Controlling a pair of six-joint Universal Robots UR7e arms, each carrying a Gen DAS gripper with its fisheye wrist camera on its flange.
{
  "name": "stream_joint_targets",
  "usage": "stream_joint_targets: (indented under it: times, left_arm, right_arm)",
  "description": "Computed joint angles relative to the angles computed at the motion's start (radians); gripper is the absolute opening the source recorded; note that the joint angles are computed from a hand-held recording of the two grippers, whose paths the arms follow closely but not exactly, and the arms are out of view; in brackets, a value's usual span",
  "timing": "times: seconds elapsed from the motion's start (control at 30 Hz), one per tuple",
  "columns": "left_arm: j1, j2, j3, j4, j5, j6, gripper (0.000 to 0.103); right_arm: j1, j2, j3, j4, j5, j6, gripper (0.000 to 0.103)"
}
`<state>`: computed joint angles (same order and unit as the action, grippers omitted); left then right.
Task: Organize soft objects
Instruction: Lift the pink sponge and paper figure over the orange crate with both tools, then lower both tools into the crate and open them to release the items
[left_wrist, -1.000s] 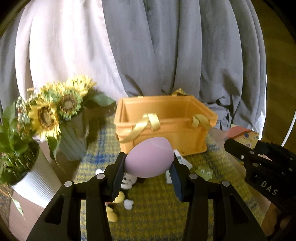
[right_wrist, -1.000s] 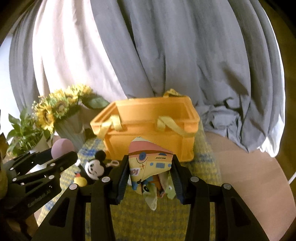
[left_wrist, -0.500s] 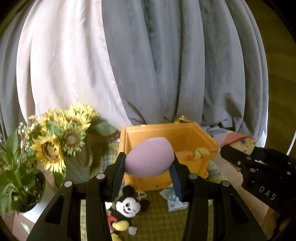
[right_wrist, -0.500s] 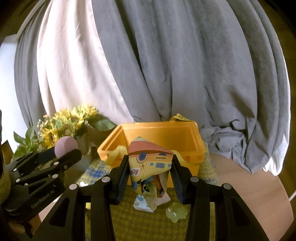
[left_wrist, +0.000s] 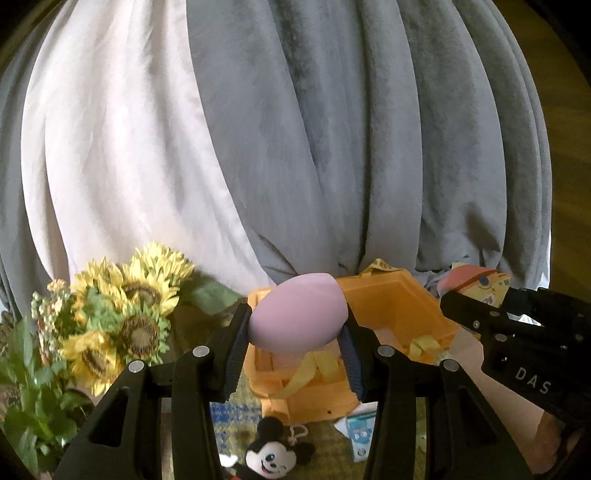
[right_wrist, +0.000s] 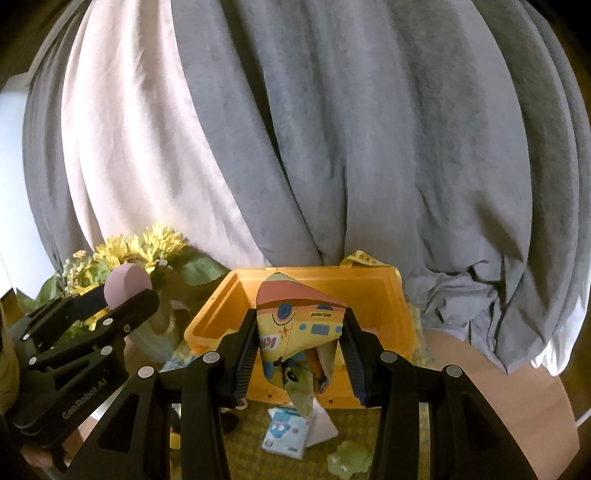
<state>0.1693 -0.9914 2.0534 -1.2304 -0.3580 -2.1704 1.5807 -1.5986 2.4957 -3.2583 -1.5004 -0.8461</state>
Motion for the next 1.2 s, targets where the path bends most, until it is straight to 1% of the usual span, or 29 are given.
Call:
stream_joint_targets:
  times: [0.13,0.3,0.5,0.67,0.83,0.93,1.03,1.2]
  left_arm:
    - [0.027,0.000,-0.025,0.053,0.028,-0.015,0.045]
    - [0.066,-0.013,-0.042,0.052,0.057,0.019,0.045]
    - [0.115,-0.034,-0.040,-0.043,0.082,0.135,0.045]
    - [0.157,-0.047,-0.034,-0.153,0.094,0.258,0.045]
    - [0.204,-0.052,-0.019,-0.300,0.105,0.403,0.045]
    - [0.238,-0.053,0.004,-0.471,0.091,0.546,0.045]
    - [0.269,-0.041,0.003,-0.556,0.079,0.630,0.045]
    - [0.323,-0.021,0.021,-0.822,0.030,0.868,0.045]
  right_arm:
    - [0.020,0.037,-0.045,0.022,-0.025,0.024,0.044]
    - [0.048,0.085,-0.109,0.060,-0.057,0.051,0.044]
    - [0.075,0.147,-0.180,0.095,-0.096,0.066,0.044]
    - [0.099,0.202,-0.233,0.113,-0.139,0.078,0.044]
    - [0.119,0.261,-0.295,0.152,-0.194,0.090,0.044]
    - [0.124,0.294,-0.334,0.189,-0.224,0.098,0.044]
    - [0.128,0.325,-0.374,0.237,-0.251,0.113,0.044]
    - [0.129,0.383,-0.444,0.313,-0.301,0.141,0.044]
